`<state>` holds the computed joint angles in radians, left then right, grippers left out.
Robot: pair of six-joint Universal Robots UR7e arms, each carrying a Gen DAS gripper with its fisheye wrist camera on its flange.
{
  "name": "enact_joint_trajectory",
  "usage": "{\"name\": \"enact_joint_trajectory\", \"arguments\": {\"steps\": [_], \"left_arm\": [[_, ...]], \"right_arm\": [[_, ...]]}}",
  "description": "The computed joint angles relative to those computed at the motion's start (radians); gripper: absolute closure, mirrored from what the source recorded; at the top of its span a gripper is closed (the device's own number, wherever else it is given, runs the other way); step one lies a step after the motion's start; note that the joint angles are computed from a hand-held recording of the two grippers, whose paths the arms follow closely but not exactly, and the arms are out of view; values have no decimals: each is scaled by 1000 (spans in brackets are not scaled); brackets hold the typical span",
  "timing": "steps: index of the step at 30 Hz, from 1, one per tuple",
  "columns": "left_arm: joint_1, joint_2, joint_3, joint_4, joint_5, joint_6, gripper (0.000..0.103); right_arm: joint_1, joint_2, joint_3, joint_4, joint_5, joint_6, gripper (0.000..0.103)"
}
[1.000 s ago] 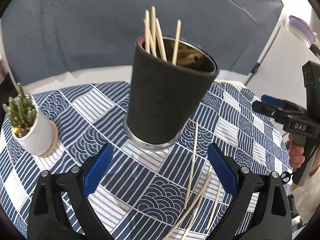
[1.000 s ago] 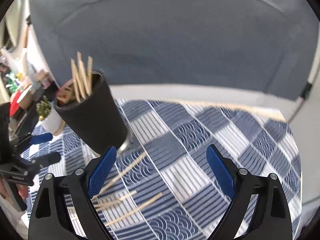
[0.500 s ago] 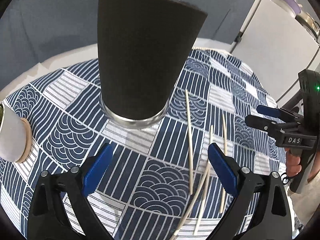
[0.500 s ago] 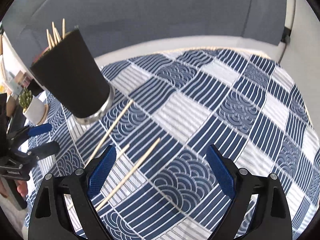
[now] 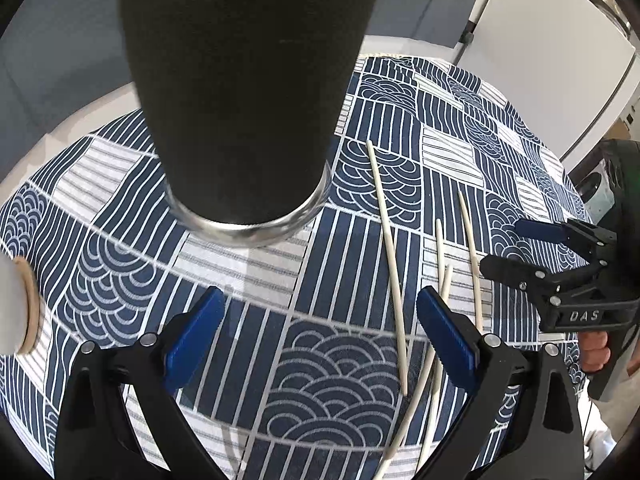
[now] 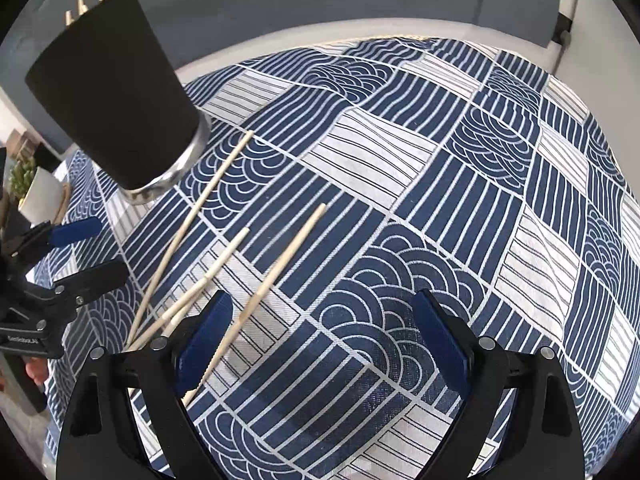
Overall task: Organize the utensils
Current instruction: 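Move both open grippers toward the loose chopsticks beside the cup, then close the left gripper on a chopstick while the right gripper grasps another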
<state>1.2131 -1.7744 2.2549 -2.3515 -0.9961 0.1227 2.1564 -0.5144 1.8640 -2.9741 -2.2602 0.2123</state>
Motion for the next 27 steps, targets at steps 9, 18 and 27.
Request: {"name": "enact_joint_trajectory", "arguments": {"steps": [9,18,27], "left_arm": [[1,81,-24,-30,34,23,8],[-34,135,-13,-67,130,-19,6],[-72,141,-2,-38,209,-86,28]], "right_arm": [[14,35,-45,58,-64,14,15],[29,21,-37,143,-86,66,28],[29,-34,-20,231,-65,103,98]]}}
